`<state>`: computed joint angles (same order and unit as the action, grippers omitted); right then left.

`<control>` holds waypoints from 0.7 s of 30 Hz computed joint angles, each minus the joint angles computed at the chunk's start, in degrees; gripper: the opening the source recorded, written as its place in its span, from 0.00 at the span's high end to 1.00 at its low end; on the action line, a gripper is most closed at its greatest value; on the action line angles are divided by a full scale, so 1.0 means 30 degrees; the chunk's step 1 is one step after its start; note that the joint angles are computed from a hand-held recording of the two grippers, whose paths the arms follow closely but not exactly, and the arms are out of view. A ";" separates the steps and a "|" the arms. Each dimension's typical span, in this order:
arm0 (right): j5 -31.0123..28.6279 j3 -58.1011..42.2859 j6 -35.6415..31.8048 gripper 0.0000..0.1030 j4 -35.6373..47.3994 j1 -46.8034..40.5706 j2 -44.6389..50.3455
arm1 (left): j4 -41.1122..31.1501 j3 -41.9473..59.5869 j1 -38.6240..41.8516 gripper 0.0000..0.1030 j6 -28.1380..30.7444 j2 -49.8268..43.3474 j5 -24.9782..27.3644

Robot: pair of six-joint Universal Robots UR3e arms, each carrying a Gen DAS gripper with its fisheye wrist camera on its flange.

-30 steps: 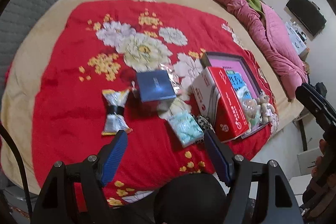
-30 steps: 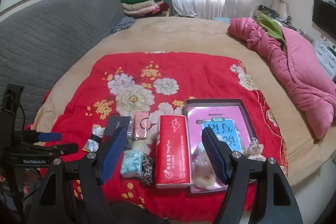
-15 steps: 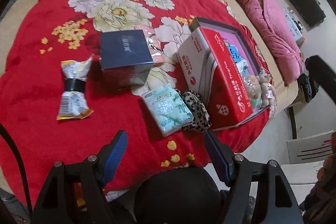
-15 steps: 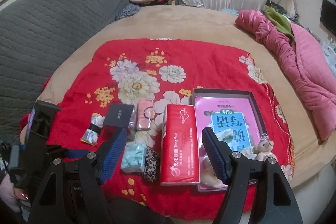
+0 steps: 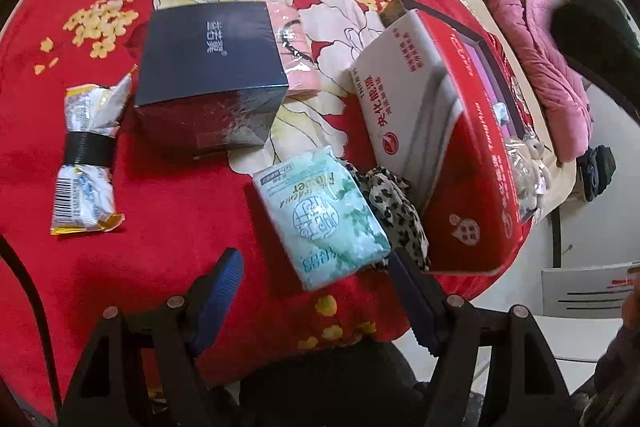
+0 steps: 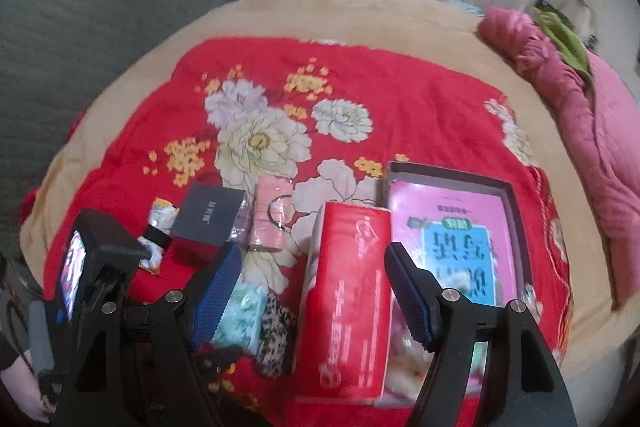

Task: Organize soft objects
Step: 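Move both grippers over the remaining items beside the red tissue box, then grasp the pink face mask with the right gripper while the left grasps the wet-wipes packet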

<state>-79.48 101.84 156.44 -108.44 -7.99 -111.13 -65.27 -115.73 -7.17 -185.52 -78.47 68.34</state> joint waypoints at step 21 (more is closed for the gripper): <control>-0.1418 -2.3797 0.4985 0.27 1.1371 0.4547 2.2297 | 0.2200 -0.0440 0.0107 0.39 -0.0228 -0.2096 -0.0436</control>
